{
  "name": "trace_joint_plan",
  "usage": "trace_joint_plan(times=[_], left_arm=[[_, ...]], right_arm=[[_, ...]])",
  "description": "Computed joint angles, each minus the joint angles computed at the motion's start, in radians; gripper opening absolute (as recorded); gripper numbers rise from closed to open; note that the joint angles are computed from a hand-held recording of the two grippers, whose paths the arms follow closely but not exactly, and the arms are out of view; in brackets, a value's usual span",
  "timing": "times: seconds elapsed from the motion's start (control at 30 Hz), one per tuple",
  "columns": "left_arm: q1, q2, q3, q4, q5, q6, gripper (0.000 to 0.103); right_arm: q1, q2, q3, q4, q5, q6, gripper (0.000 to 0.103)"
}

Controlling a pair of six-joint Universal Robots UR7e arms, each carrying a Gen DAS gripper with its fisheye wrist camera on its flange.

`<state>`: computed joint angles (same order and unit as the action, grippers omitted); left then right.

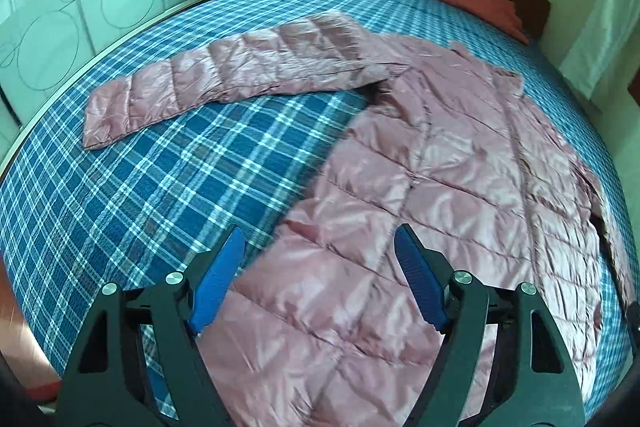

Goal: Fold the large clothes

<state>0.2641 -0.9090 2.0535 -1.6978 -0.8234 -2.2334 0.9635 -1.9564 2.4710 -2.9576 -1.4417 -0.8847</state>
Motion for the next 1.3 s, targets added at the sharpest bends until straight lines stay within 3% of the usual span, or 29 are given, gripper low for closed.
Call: trace_joint_plan(times=[0.1,0.13,0.17,0.2,0.33,0.43,0.5,0.6,0.67,0.9,1.0,1.07,1.13,1.23,1.3], left_arm=[[0.038,-0.045,0.029,0.084,-0.02,-0.092,0.077],[0.051,-0.055,0.031,0.128,-0.034,-0.133,0.078],[0.063,-0.066,0.036,0.162,-0.047,-0.17,0.079],[0.075,-0.077,0.042,0.194,-0.06,-0.21,0.08],[0.121,-0.109,0.069,0.28,-0.099,-0.326,0.086],[0.153,-0.12,0.082,0.324,-0.132,-0.401,0.086],[0.166,-0.128,0.095,0.33,-0.149,-0.433,0.086],[0.182,-0.132,0.107,0.337,-0.168,-0.467,0.087],[0.195,-0.129,0.113,0.343,-0.166,-0.481,0.093],[0.193,-0.1,0.098,0.371,-0.188,-0.503,0.1],[0.186,-0.114,0.12,0.344,-0.17,-0.52,0.101],[0.188,-0.114,0.125,0.35,-0.169,-0.519,0.101],[0.192,-0.104,0.121,0.359,-0.167,-0.523,0.101],[0.197,-0.09,0.117,0.356,-0.16,-0.527,0.101],[0.199,-0.079,0.113,0.355,-0.158,-0.53,0.101]], right_arm=[[-0.041,0.074,-0.08,-0.002,0.039,0.065,0.096],[-0.04,0.105,-0.113,-0.006,0.018,0.087,0.08],[-0.04,0.135,-0.149,0.001,-0.011,0.118,0.053],[-0.054,0.158,-0.19,0.028,-0.011,0.158,0.049],[-0.149,0.22,-0.319,0.08,0.109,0.295,0.051],[-0.244,0.257,-0.408,0.121,0.26,0.418,0.072],[-0.292,0.293,-0.472,0.146,0.338,0.494,0.072],[-0.333,0.345,-0.544,0.143,0.385,0.59,0.072],[-0.353,0.372,-0.57,0.113,0.411,0.653,0.072],[-0.389,0.459,-0.618,-0.095,0.489,0.844,0.072],[-0.371,0.474,-0.629,-0.149,0.451,0.834,0.072],[-0.345,0.488,-0.65,-0.145,0.414,0.814,0.047],[-0.309,0.503,-0.682,-0.111,0.363,0.796,0.03],[-0.27,0.497,-0.685,-0.118,0.326,0.733,0.019],[-0.214,0.491,-0.677,-0.128,0.303,0.67,0.018]])
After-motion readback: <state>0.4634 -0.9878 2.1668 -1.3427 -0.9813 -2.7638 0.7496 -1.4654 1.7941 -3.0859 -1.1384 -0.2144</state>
